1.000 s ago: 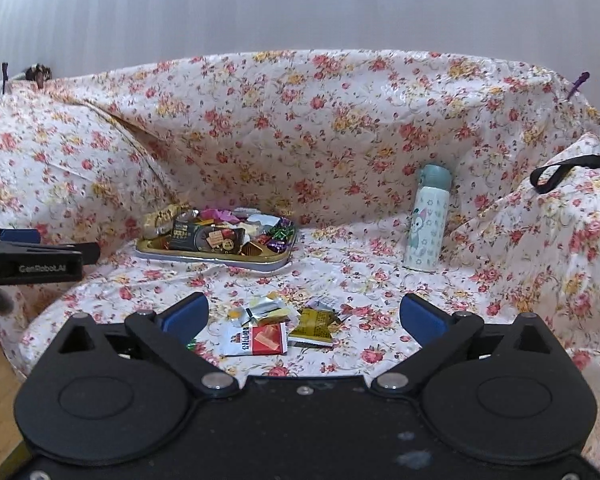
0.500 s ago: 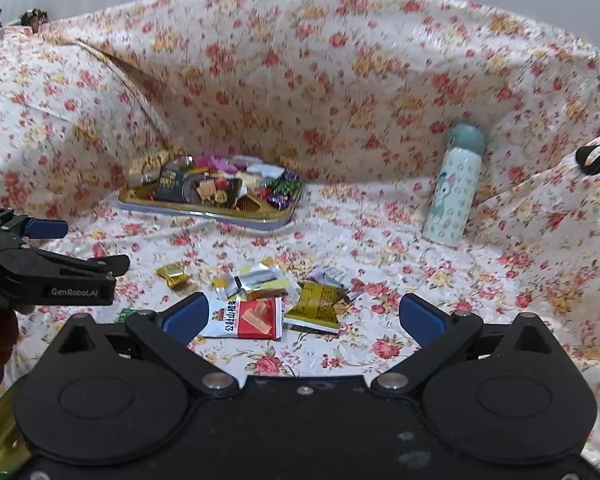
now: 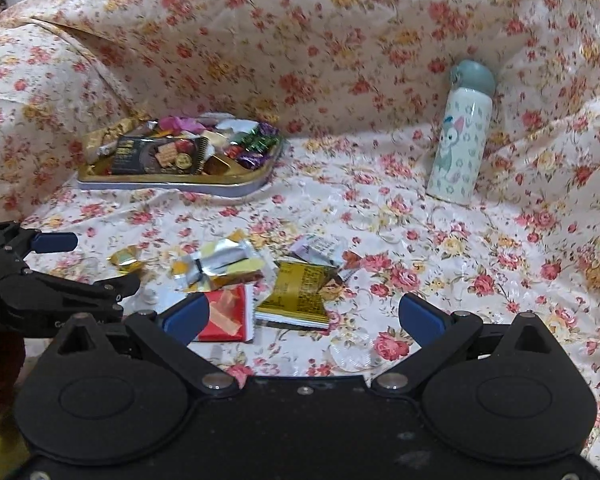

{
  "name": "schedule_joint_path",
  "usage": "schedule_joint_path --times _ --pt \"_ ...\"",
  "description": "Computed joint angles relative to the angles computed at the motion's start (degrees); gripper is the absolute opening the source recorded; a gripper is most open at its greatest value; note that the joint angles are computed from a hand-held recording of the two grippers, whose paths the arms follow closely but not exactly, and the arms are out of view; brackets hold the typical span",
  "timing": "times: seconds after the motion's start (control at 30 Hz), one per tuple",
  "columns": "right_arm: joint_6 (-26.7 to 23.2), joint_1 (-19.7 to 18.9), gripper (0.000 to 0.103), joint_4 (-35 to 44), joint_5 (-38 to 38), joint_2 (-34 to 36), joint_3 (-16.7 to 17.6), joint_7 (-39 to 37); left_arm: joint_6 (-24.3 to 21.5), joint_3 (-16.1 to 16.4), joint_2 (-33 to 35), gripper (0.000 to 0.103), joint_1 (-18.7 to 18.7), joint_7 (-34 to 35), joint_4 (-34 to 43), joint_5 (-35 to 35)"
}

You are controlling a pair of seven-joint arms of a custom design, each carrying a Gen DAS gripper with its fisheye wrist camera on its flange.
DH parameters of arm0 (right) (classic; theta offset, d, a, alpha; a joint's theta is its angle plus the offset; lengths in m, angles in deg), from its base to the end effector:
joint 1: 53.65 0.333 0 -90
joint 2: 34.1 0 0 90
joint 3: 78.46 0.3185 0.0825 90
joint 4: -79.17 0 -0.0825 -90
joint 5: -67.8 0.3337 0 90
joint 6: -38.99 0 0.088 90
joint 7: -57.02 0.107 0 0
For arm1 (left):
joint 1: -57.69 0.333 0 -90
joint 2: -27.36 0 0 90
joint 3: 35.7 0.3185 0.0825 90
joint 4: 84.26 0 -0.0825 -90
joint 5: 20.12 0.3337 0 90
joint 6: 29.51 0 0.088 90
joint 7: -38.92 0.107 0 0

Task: Organize snacks
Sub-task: 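Grasp the yellow packet with green top with the right tool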

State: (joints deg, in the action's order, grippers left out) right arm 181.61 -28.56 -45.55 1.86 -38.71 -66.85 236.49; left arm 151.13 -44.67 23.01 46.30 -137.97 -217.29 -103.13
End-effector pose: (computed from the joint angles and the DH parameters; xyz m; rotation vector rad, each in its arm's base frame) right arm 0.4030 0.3089 0.4924 -1.6182 1.7732 -0.9237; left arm 0.4614 -0.0781 0.4555 -1.1964 2.0914 -0.8711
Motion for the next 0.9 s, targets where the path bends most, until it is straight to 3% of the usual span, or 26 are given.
schedule_joint_path --times 0.13,0.37,0.5,0.67,0.9 --pt "1.1 -0.6 0.103 0.6 1.2 1.2 -0.9 -0.9 -1.8 0.3 1.6 0.089 0.6 2.8 1.7 -2.0" --pt "2.3 -0.8 0.103 2.1 2.2 3.4 -2.0 -2.4 -10.0 1.2 3.1 0.089 4.2 -10.0 3.2 7.3" --pt "3.2 -0.8 0.103 2.7 2.8 4.3 -2.7 -3.4 -10.0 0.7 3.4 0.089 4.8 -7.9 3.6 5.7" --pt "4.3 -0.9 0.095 3.4 4.5 5.4 -3.6 -5.1 -10.1 0.4 3.5 0.09 5.0 -5.8 3.8 3.5" --pt "6.1 -1.3 0.073 4.4 6.1 7.1 -4.8 -5.4 -10.7 0.4 3.5 0.089 5.4 -4.9 3.9 2.6"
